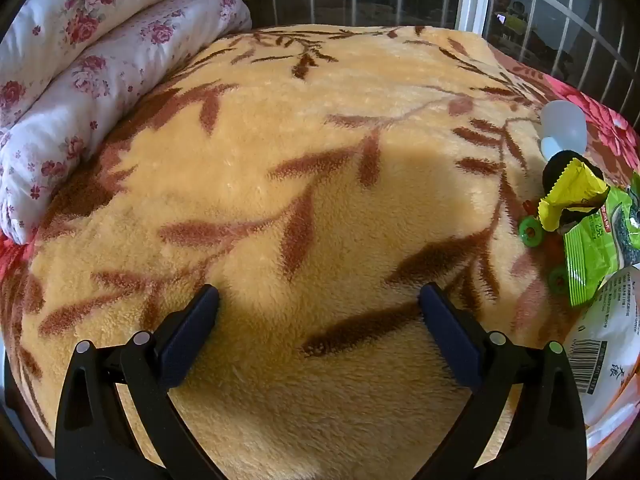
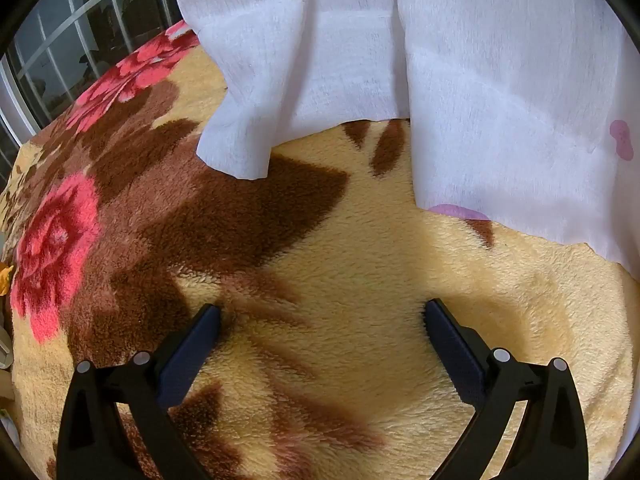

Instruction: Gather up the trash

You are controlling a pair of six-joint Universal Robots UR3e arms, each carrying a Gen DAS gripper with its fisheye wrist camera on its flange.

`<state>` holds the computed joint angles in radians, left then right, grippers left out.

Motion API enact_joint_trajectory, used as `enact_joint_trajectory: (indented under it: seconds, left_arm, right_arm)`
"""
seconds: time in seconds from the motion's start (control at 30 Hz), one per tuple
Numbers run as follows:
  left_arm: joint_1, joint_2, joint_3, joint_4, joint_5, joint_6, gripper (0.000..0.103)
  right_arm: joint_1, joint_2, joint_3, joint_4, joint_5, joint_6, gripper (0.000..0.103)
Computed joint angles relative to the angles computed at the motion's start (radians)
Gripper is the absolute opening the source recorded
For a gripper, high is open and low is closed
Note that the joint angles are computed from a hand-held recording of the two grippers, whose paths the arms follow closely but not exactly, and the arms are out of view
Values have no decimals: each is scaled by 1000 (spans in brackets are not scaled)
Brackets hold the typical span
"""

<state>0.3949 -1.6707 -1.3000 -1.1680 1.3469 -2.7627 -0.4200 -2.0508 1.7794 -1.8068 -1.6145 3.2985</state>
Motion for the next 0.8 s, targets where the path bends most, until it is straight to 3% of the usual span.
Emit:
enact_joint_trajectory:
  seconds: [0.8]
  left_arm:
    - [-2,3,-5,6,4,1,96]
  right_arm:
    - [-19,2,-4,4,6,-18,99]
